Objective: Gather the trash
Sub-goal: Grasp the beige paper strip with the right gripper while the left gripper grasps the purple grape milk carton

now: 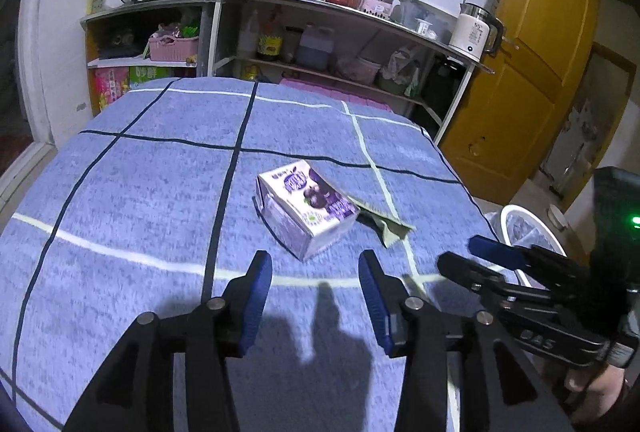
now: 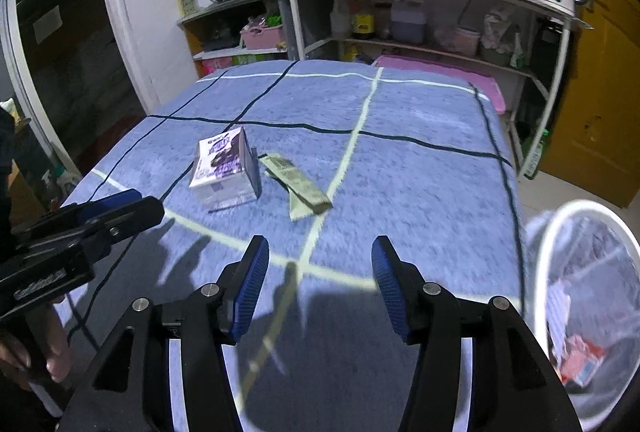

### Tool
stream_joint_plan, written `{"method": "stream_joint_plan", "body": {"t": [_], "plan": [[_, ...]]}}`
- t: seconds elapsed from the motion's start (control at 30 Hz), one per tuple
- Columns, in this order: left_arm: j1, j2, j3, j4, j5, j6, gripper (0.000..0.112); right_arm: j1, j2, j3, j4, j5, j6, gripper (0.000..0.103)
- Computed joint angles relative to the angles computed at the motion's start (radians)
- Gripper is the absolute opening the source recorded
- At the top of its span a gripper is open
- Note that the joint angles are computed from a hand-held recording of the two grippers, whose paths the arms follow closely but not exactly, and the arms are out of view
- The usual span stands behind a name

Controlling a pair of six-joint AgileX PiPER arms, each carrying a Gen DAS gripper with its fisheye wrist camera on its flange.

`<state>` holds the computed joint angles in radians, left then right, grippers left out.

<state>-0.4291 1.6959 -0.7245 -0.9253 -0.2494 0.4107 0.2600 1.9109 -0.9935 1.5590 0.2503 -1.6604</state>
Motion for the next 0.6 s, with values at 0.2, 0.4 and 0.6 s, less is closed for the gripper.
{"method": "stream_joint_plan", "body": {"t": [0.2, 0.4, 0.6], "plan": [[0.063, 0.043, -0.043, 0.179, 0.038, -0.158, 0.045, 0.032, 0.117, -0.159, -0.310, -0.002, 0.308, 0.055], [0.117, 0.070, -0.062, 0.423, 0.053, -0.411, 0.055, 0.056, 0.209, -0.295, -0.536, 0.013, 0.525, 0.055], [0.138, 0.102, -0.111, 0.567, 0.078, -0.570, 0.060, 0.050, 0.258, -0.373, -0.657, 0.068, 0.651, 0.033]]}}
